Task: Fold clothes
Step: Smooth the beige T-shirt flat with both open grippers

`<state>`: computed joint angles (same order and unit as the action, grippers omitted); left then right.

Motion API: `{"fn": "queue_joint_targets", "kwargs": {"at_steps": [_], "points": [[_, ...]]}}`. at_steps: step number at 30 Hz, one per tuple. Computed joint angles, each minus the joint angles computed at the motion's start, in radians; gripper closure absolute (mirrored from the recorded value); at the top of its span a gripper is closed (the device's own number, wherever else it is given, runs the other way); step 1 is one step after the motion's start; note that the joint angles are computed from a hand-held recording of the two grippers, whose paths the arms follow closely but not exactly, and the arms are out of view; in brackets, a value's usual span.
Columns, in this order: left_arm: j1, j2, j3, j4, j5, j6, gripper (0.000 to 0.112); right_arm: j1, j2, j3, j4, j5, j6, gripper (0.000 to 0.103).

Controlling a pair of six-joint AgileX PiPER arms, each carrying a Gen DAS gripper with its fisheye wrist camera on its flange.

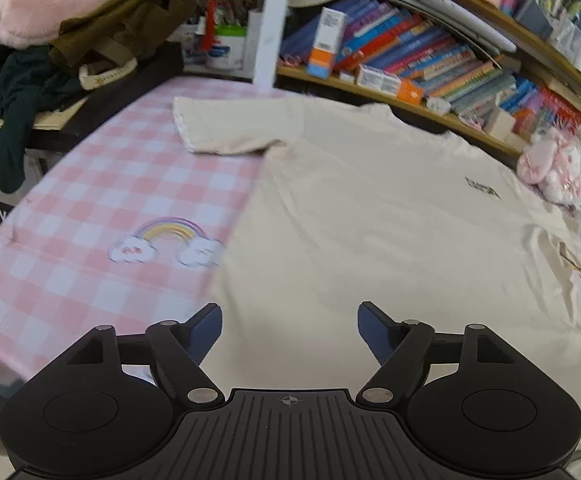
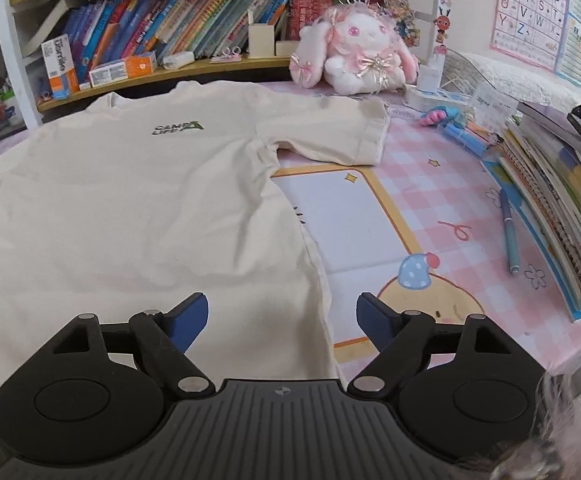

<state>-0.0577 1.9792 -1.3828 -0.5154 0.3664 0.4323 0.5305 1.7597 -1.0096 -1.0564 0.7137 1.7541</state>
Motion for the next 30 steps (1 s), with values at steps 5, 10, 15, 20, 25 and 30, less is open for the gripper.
{"fn": "queue_joint_targets", "kwargs": {"at_steps": [5, 10, 15, 20, 25, 30], "points": [[-0.101, -0.067, 0.101, 0.229, -0.071, -0.328, 0.032, 0.015, 0.005, 0.012, -0.016, 0.023, 0.049, 0.014], [-0.179, -0.071, 0.109, 0.356, -0.054, -0.413, 0.031, 0.034, -0.001, 0.068, -0.087, -0.006, 0.103, 0.014], [-0.216, -0.062, 0.090, 0.394, -0.030, -0.441, 0.031, 0.003, -0.023, 0.110, -0.097, -0.061, 0.099, 0.014], [-0.238, -0.035, 0.047, 0.444, 0.010, -0.472, 0.031, -0.016, -0.039, 0.131, -0.093, -0.079, 0.108, 0.014], [-0.212, -0.003, 0.000, 0.321, 0.037, -0.310, 0.031, -0.005, -0.016, 0.097, -0.063, -0.055, 0.105, 0.014], [-0.147, 0.071, -0.118, 0.167, 0.106, -0.091, 0.031, 0.025, 0.036, 0.019, -0.027, 0.006, 0.107, 0.013]]}}
